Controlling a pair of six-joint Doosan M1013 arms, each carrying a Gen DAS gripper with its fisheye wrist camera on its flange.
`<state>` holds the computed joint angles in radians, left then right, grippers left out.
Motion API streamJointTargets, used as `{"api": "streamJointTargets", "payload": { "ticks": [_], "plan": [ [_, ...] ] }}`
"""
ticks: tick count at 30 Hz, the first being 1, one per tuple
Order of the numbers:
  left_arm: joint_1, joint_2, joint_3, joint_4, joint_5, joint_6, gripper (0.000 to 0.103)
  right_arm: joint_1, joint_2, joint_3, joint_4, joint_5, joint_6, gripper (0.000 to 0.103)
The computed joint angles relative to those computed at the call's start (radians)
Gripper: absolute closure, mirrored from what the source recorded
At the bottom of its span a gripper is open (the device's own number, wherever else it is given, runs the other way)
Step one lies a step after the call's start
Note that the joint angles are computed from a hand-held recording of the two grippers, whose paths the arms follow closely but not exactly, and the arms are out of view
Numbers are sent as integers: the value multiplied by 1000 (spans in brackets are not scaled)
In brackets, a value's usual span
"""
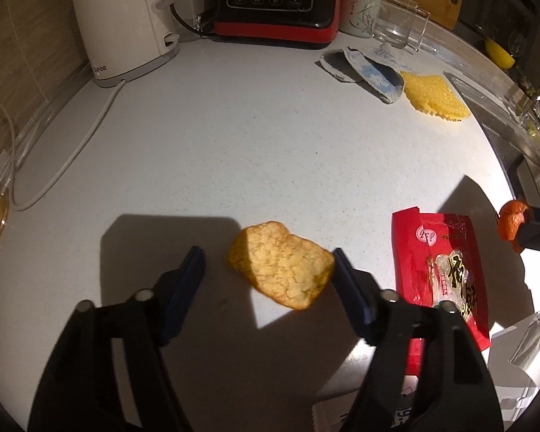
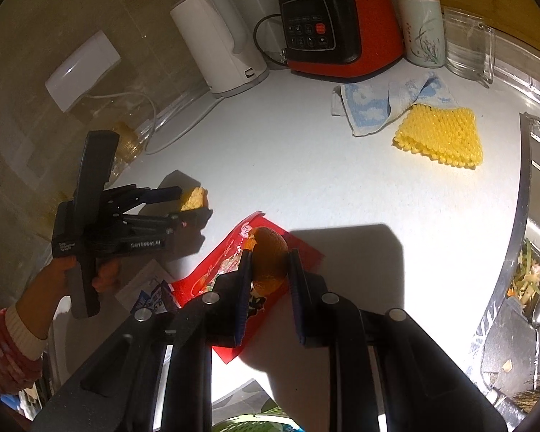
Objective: Collect trash
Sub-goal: 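Grasp the orange with the right tool while the left tool grasps the bread piece, then carry the orange and bread over the green basket and open both tools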
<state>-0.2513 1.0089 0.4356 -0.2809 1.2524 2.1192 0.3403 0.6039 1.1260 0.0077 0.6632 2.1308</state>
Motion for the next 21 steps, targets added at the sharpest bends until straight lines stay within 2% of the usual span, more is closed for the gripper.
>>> {"api": "streamJointTargets", "payload": {
  "ticks": [1,3,6,8,11,17,21],
  "plan": [
    [1,1,-3,-4,3,4,48,1,-2,2,-2,-1,3,82],
    [1,2,-8,-6,12,5,50,2,-4,6,-3,-4,8,82],
    [3,-21,33,-21,-26,9,63,4,-9,15,-7,-6,21,82],
    [10,-22,30,-51,-17,2,77,6,-13,20,-12,-8,29,82],
    [16,-18,20,-78,3,0,87,8,-20,28,-20,-14,40,82],
    [5,-53,86,-53,-56,20,94,15,-36,44,-38,-24,55,81],
    [4,-59,90,-54,-45,15,94,19,-49,59,-53,-26,72,81]
  ]
}}
